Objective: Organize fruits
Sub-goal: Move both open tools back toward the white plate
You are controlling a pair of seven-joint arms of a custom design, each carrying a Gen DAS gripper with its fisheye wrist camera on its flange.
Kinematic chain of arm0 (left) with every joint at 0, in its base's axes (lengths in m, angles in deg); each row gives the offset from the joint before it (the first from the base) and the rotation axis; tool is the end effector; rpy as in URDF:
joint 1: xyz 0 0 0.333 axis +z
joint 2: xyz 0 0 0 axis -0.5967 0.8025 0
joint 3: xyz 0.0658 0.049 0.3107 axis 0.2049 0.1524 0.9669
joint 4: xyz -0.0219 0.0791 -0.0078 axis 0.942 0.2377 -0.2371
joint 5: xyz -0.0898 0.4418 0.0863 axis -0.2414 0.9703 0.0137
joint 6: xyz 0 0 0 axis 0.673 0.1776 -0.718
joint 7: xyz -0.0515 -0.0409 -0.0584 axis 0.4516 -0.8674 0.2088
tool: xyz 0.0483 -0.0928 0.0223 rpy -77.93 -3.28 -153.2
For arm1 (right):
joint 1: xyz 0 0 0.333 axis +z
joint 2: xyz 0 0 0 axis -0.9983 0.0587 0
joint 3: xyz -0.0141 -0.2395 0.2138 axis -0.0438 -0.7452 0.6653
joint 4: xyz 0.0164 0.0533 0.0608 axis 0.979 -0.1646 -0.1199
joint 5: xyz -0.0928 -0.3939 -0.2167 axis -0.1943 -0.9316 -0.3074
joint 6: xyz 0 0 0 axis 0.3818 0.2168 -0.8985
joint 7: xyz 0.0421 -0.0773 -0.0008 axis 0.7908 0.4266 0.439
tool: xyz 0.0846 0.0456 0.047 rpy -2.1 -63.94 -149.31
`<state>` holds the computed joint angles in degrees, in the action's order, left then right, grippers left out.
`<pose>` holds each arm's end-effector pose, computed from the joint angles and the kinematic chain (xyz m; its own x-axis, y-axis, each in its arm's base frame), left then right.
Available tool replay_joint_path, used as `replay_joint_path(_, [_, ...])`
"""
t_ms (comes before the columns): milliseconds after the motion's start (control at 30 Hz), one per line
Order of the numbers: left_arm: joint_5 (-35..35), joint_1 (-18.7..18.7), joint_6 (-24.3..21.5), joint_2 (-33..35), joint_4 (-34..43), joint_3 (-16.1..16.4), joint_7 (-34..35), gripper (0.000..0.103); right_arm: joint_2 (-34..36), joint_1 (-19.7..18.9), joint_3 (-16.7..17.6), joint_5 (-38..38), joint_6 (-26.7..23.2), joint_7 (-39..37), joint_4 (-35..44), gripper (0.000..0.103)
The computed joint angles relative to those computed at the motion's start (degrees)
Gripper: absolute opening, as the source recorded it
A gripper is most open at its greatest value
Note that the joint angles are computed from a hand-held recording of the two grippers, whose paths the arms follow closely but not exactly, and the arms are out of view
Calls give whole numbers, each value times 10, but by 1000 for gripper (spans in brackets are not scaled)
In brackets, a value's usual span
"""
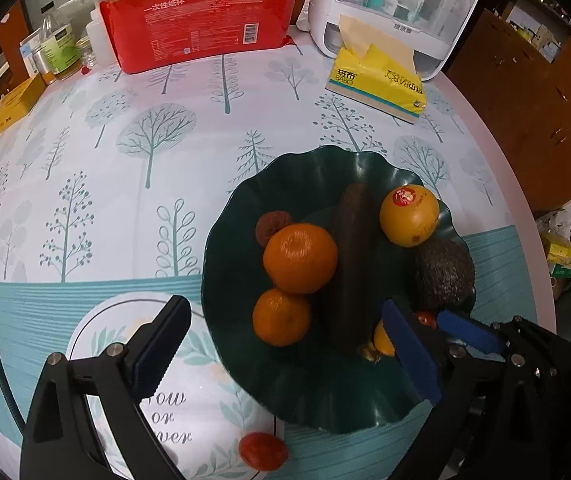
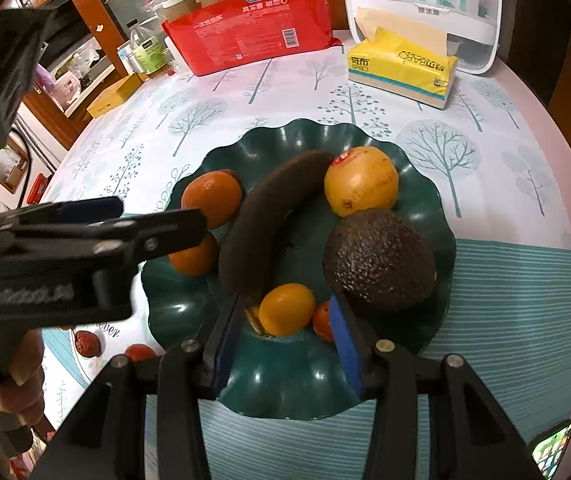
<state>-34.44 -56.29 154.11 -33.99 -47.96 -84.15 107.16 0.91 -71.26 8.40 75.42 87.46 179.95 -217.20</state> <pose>0.4399 -0.3239 0.4971 -0.1213 -0.9830 0.1381 -0.9303 0.0641 -0.3612 0.3832 0.1030 0.4761 0.1754 -0.9623 -0.2077 -0.9144 -0.0811 -0.3967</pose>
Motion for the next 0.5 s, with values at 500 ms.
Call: replay_joint_path(500, [-24, -15, -1, -123, -74, 10, 11, 102, -54, -6, 23, -28, -16, 47, -12, 45])
